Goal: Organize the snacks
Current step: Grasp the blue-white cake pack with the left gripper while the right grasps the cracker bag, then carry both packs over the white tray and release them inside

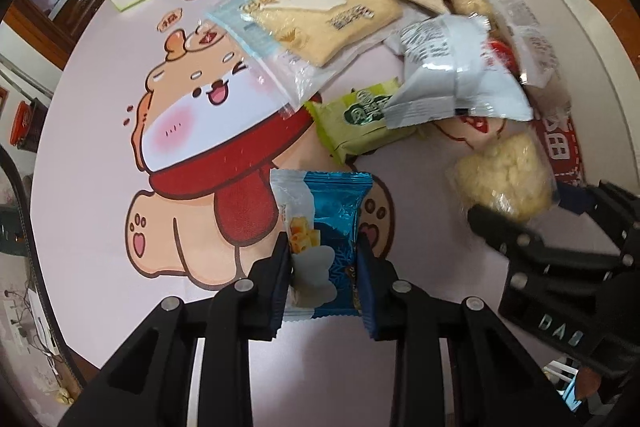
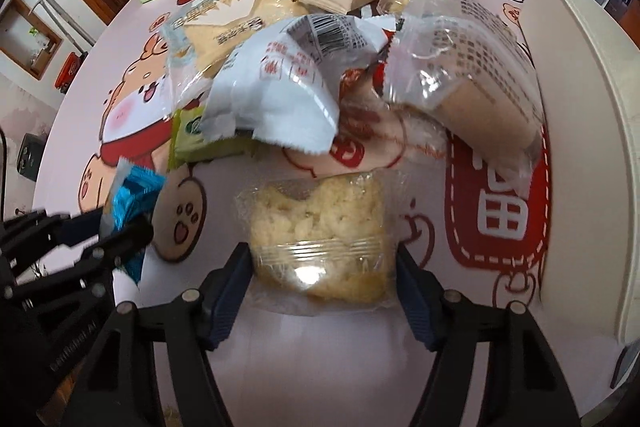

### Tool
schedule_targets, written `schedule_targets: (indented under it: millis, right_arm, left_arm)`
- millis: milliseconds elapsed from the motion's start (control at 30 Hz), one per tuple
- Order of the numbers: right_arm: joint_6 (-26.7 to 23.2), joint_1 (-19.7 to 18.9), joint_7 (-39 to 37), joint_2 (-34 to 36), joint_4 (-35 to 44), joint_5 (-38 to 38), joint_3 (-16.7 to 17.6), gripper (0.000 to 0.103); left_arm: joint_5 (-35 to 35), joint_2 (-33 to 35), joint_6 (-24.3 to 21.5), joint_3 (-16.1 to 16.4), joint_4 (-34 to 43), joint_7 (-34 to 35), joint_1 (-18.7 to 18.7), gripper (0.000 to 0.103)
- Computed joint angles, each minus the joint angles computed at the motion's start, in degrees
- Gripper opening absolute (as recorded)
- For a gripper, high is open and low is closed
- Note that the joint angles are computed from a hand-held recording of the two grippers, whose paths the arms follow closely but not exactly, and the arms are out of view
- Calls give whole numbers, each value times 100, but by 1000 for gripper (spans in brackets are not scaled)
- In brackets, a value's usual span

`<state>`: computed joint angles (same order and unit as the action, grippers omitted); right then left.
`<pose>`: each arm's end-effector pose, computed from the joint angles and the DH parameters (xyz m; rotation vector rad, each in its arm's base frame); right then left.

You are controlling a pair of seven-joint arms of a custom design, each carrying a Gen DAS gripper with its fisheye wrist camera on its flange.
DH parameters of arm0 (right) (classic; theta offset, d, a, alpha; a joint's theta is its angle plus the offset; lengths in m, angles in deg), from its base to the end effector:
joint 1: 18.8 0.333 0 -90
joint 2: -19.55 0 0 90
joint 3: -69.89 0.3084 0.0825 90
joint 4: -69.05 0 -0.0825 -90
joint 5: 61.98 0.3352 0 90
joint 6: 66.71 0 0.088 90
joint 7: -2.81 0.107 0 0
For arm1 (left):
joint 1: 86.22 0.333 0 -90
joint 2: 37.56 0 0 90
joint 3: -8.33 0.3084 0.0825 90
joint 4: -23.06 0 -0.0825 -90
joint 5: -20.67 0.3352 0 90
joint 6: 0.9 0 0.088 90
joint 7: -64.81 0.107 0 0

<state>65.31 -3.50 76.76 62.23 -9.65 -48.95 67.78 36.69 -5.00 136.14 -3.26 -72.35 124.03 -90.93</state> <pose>0.6842 0.1716 0.3114 -2.4042 1.6186 -0.0370 0.6340 -0.1630 0.3217 -2.2123 1.9922 -0.1867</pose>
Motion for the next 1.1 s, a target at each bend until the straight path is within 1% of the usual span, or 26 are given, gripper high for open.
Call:
schedule_targets:
  millis: [200, 333, 433, 567, 667, 900, 967, 1100]
  right_arm:
    - [224, -67, -258, -600, -754, 115, 54, 70]
    - [455, -131, -402, -1006, -1190, 230, 65, 70]
    - [748, -184, -529, -1356, -1531, 329, 75, 69]
    - [1059, -315, -677, -1669, -1759, 551, 108, 69]
    - [1293, -446, -797, -1909, -1924, 775, 130, 69]
    - [1624, -717, -1005, -2252, -2143, 1117, 93, 70]
    - [1730, -770, -999, -2320, -2202, 1143, 47, 70]
    - [1848, -887, -816, -2312, -2133, 1086, -106, 70]
  left_arm:
    - [50, -240, 74, -26, -96, 21, -36, 28]
    - [212, -472, 125, -2, -187, -13, -153, 28]
    - [350, -585, 103, 8, -112, -12, -260, 28]
    - [618, -689, 144, 51, 94, -46, -437, 28]
    - [705, -745, 210, 42, 210, -12, -501, 28]
    - [828, -543, 204, -14, 952, 209, -763, 28]
    - [819, -384, 171, -37, 1297, 327, -849, 28]
    - [788, 159, -97, -32, 2362, 625, -1103, 28]
